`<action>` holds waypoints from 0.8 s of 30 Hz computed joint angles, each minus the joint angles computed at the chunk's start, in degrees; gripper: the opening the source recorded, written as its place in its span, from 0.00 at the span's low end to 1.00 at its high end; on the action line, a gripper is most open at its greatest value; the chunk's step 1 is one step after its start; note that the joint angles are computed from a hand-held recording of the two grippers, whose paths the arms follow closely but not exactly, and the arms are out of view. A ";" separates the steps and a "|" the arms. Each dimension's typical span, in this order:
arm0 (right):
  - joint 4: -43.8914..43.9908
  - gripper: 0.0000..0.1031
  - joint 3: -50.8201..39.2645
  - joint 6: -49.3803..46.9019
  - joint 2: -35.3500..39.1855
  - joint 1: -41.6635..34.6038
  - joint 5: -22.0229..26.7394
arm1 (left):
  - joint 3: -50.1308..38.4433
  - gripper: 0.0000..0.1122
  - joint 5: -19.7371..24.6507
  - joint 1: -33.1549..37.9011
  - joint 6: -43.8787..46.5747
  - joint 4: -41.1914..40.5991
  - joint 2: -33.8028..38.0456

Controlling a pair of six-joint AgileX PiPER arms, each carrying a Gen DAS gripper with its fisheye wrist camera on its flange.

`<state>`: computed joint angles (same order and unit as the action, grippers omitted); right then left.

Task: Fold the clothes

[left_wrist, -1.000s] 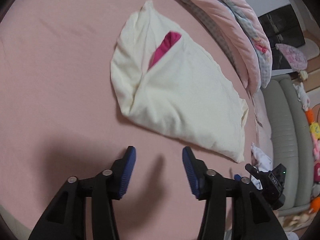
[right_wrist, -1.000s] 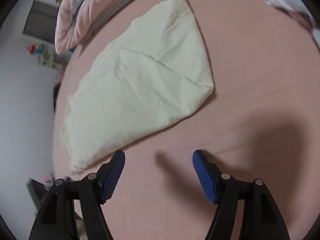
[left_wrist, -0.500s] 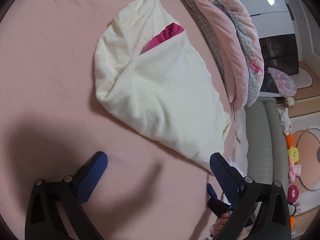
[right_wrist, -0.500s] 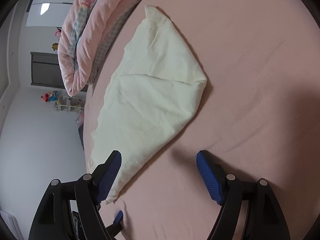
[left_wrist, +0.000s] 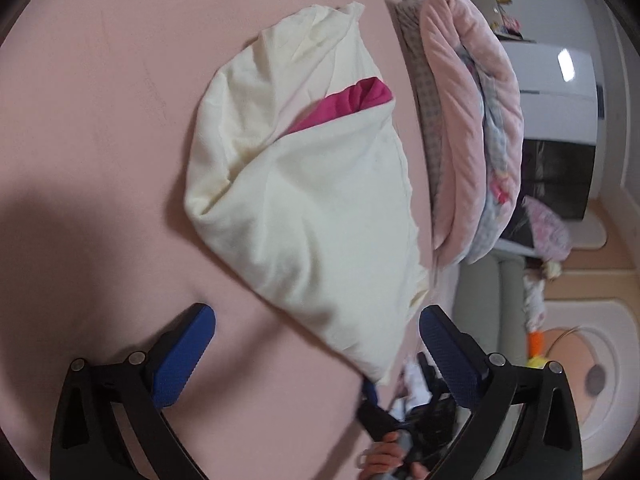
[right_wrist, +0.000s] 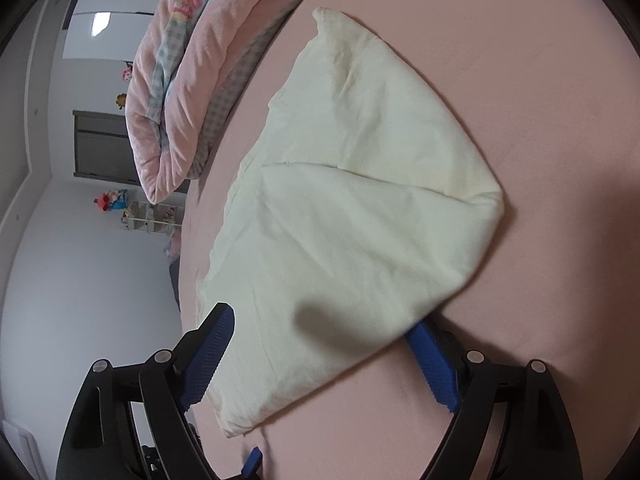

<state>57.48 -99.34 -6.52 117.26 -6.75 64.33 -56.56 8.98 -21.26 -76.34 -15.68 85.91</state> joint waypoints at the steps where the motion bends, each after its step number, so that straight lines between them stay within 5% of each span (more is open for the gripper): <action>1: 0.42 0.85 -0.39 0.16 0.42 -0.06 0.01 | -0.42 0.92 -0.28 0.53 4.12 -4.68 0.71; 3: 1.07 0.85 -1.13 0.59 1.15 -0.07 -0.07 | -1.53 0.92 -0.35 1.16 8.30 -8.50 2.03; 8: 1.85 0.86 -1.51 0.83 1.73 -0.07 -0.84 | -4.98 0.92 0.42 1.59 5.89 -2.01 4.74; 16: -5.88 0.84 -4.01 -1.24 1.04 2.47 -1.58 | -10.35 0.91 7.58 -1.06 -17.13 25.84 7.10; 18: -11.90 0.79 -5.94 -1.76 0.67 4.32 -1.08 | -13.29 0.76 13.46 -2.22 -18.74 29.33 8.02; 20: -20.17 0.64 -7.46 -0.60 -0.15 6.94 -1.57 | -17.09 0.44 20.73 -2.80 -16.58 29.63 9.59; 24: -27.76 0.52 -9.38 1.12 -0.49 9.50 -1.22 | -19.68 0.37 24.71 -2.37 -11.55 27.42 10.31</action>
